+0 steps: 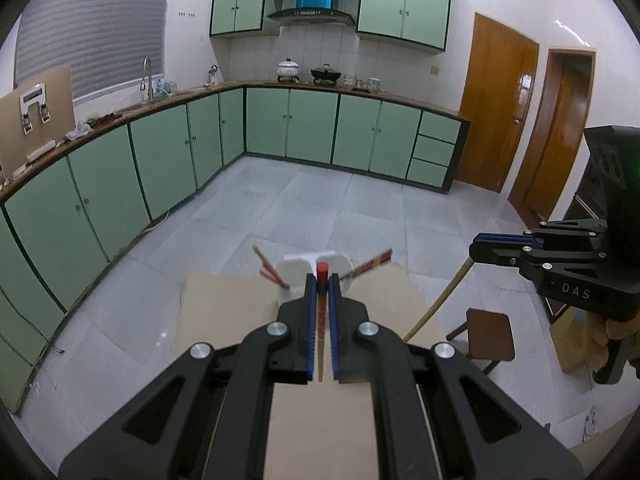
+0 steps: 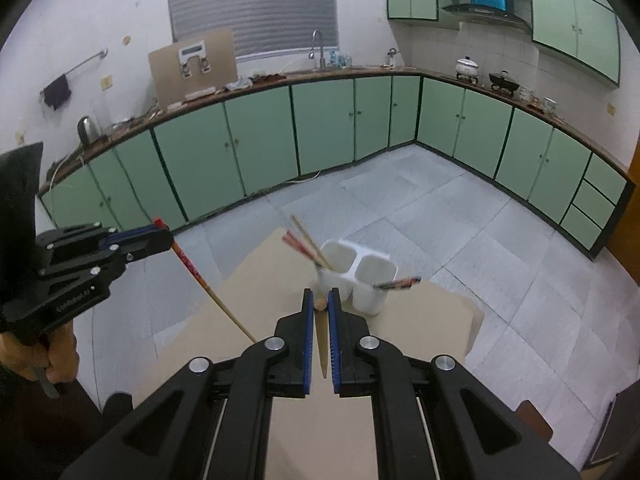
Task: Organize utensils
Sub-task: 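Carry both chopsticks to the white holder and open both tools to release them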
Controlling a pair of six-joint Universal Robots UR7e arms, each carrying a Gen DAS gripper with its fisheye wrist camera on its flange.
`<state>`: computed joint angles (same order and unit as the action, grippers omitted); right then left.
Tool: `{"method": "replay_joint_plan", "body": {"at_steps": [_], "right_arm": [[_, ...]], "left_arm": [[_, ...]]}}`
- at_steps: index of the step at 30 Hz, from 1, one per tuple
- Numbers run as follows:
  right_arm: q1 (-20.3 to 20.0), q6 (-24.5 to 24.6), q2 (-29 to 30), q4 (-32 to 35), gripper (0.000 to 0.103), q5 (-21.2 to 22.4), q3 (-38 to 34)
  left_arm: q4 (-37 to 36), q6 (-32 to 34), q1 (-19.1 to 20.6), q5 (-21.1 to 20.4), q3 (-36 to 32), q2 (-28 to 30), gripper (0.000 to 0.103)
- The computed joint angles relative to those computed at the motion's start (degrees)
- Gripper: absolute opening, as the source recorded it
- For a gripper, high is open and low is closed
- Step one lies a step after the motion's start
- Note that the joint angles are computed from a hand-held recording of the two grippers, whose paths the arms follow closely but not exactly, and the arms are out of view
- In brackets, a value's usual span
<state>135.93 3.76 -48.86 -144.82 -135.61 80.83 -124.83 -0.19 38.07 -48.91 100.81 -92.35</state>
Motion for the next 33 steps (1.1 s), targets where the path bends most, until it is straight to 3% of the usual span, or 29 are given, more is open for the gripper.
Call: {"method": "replay_joint_plan", "body": {"at_steps": [12,20,26,33], "right_arm": [[-2.27,-5.17,7.33,0.35,0.007,-1.91,-13.96],[-6.06,-7.93,12.24,-2.58,0.007,-1.76,-21.88],[-9.06,-9.84,15.04,-5.38,0.007,-1.11,-24.81],[-12.65,-9.80,16.18,-7.39,0.007,0.29,-22.88]], "left_arm": [[-10.04,5.78,3.87,0.44,-11.55,13.39,0.005],[-14.58,7.44,8.70,-2.32,-17.63,21.00,0.005],[-18.16,8.89,12.81,-3.83,-20.94,26.36,0.005],[-21.18,10.21,16.51,-6.10,-21.61,29.92,0.005]]}}
